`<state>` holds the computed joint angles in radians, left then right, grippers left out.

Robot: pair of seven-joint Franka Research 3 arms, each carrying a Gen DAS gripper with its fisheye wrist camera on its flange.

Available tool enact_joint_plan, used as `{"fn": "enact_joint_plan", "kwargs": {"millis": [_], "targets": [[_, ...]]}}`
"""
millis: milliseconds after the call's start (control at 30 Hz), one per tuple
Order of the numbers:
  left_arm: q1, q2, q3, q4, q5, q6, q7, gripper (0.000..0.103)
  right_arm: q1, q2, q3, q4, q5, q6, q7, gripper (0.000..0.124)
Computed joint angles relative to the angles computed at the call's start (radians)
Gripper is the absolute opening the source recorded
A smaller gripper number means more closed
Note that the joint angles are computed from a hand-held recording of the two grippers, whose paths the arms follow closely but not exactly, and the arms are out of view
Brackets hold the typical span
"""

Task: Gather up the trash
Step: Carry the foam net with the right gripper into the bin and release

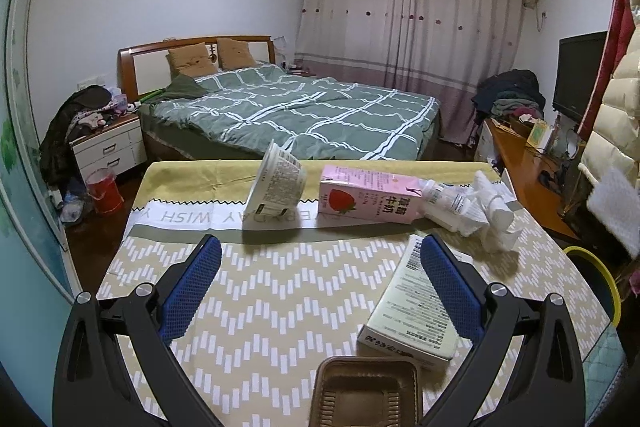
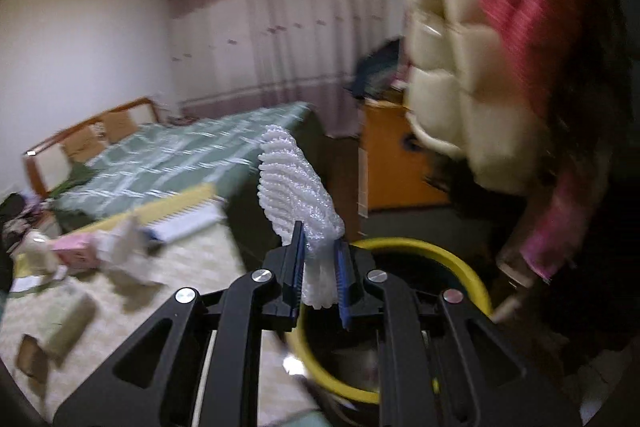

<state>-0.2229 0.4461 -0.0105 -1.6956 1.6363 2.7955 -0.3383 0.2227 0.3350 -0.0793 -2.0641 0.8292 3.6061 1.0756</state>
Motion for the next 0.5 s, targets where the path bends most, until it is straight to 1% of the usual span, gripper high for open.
{"fn": "enact_joint_plan", "kwargs": {"millis": [67,100,167,233,267,367,400,433,467,500], "targets": [[-0.001,0.003,-0.001,0.004,0.001,0.002,0.006,0.098,-0.001,0.011,-0.015,-0.001,0.032,-0.004,0.0,0.014],[-0.001,0.005,-0.001,0.005,0.001,0.003,0.008,0.098,0.01,0.02,-0.031,0.008,0.068,-0.01,-0.018,0.014],[-0.001,0.009,0.0,0.01,0.002,0.008,0.013,0.098,0.01,0.032,-0.04,0.017,0.096,-0.013,-0.023,0.015],[-0.001,0.014,0.001,0.014,0.001,0.014,0.02,0.098,0.026,0.042,-0.059,0.034,0.149,-0.016,-0.056,0.016],[-0.001,0.016,0.001,0.016,-0.004,0.016,0.027,0.098,0.029,0.046,-0.064,0.043,0.172,-0.022,-0.071,0.018],[-0.002,0.024,0.002,0.022,-0.021,0.023,0.049,0.098,0.037,0.055,-0.07,0.065,0.225,-0.015,-0.102,0.034],[-0.002,0.028,0.004,0.027,-0.028,0.025,0.058,0.098,0.028,0.053,-0.059,0.064,0.223,-0.01,-0.097,0.035],[-0.003,0.03,0.005,0.029,-0.033,0.029,0.064,0.098,0.004,0.045,-0.035,0.05,0.188,-0.005,-0.064,0.035],[-0.006,0.032,0.008,0.031,-0.033,0.031,0.065,0.098,-0.002,0.037,-0.024,0.044,0.175,-0.007,-0.053,0.035],[-0.008,0.032,0.011,0.03,-0.032,0.031,0.065,0.098,-0.034,0.025,0.011,0.021,0.108,-0.003,0.004,0.035]]}}
